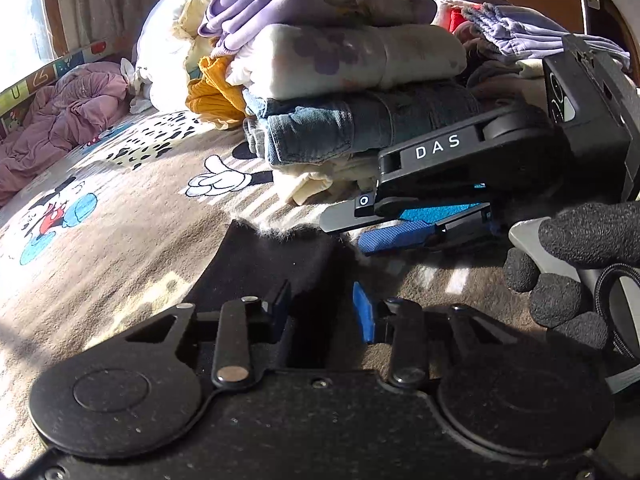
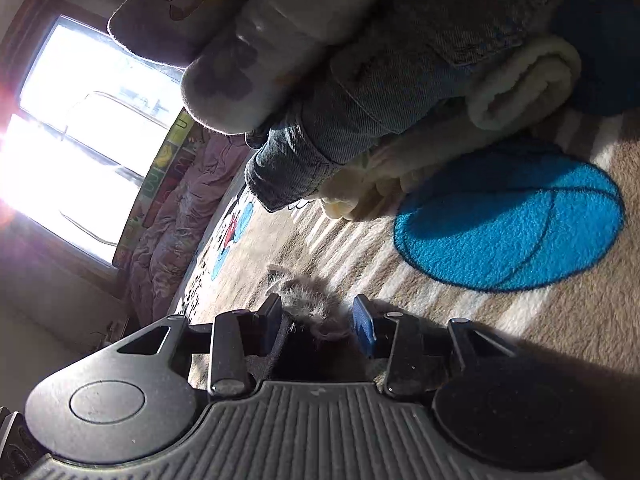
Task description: Fold clothes
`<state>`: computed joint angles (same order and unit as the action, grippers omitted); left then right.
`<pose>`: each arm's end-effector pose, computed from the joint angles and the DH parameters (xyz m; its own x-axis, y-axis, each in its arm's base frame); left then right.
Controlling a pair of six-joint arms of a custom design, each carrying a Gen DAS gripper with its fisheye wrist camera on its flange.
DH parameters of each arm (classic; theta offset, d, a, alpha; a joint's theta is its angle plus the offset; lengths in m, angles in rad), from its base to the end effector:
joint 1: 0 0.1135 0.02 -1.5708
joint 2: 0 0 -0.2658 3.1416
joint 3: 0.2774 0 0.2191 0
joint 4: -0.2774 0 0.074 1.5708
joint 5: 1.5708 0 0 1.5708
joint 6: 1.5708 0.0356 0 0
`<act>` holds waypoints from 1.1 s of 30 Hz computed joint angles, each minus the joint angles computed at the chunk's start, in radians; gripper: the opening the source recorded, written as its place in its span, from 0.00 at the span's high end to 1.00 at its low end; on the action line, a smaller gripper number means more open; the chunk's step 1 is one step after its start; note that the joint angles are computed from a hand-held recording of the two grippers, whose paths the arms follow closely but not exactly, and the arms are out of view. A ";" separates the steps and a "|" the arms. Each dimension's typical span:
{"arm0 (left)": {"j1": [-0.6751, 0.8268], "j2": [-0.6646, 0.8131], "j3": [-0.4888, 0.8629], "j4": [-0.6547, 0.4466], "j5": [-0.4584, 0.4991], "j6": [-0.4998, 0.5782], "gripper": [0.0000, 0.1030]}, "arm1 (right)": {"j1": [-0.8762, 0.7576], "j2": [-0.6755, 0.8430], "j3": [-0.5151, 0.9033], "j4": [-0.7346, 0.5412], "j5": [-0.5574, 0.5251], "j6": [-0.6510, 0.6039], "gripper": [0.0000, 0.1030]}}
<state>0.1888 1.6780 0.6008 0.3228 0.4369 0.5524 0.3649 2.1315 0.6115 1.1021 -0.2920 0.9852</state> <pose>0.2764 0.0375 0.1479 -0.5029 0.3879 -0.7724 0.4660 0.8743 0.1357 0.3053 0.1276 0.0873 -0.6992 0.5873 -0.4078 -0.0088 0.5633 0.8262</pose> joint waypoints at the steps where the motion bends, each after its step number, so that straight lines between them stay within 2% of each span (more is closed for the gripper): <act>1: 0.000 0.009 0.014 -0.014 0.007 -0.013 0.73 | -0.002 0.001 -0.002 0.005 -0.002 0.003 0.62; 5: 0.019 0.042 0.053 -0.052 0.038 -0.089 0.74 | -0.007 0.003 -0.012 0.020 0.000 0.012 0.62; 6: 0.021 0.050 0.062 -0.059 0.039 -0.099 0.78 | -0.008 0.004 -0.015 0.027 0.002 0.017 0.63; 7: 0.017 0.058 0.068 -0.057 0.029 -0.111 0.86 | -0.010 0.005 -0.019 0.034 0.005 0.023 0.63; 9: 0.020 0.071 0.087 -0.077 0.035 -0.138 0.92 | -0.013 0.012 -0.027 0.059 0.007 0.039 0.63; 16: 0.045 0.063 0.127 -0.115 0.098 -0.201 0.95 | -0.023 0.022 -0.037 0.096 0.009 0.065 0.63; 18: 0.036 0.063 0.117 -0.106 0.090 -0.180 0.95 | -0.028 0.022 -0.039 0.102 0.013 0.069 0.63; 21: -0.003 0.085 0.105 -0.104 0.026 -0.121 0.95 | -0.029 0.022 -0.038 0.100 0.011 0.067 0.63; 23: 0.013 0.059 0.100 -0.134 0.050 -0.092 0.94 | -0.028 0.017 -0.035 0.090 0.011 0.052 0.63; 25: 0.038 0.021 0.093 -0.168 0.076 -0.063 0.89 | -0.026 0.009 -0.025 0.069 -0.001 0.021 0.61; 28: 0.120 -0.068 0.059 -0.213 0.111 0.008 0.85 | -0.013 -0.013 -0.009 0.031 0.005 -0.056 0.61; 33: 0.378 -0.166 0.036 -0.362 0.201 0.150 0.85 | 0.040 -0.087 -0.031 0.056 0.093 -0.273 0.61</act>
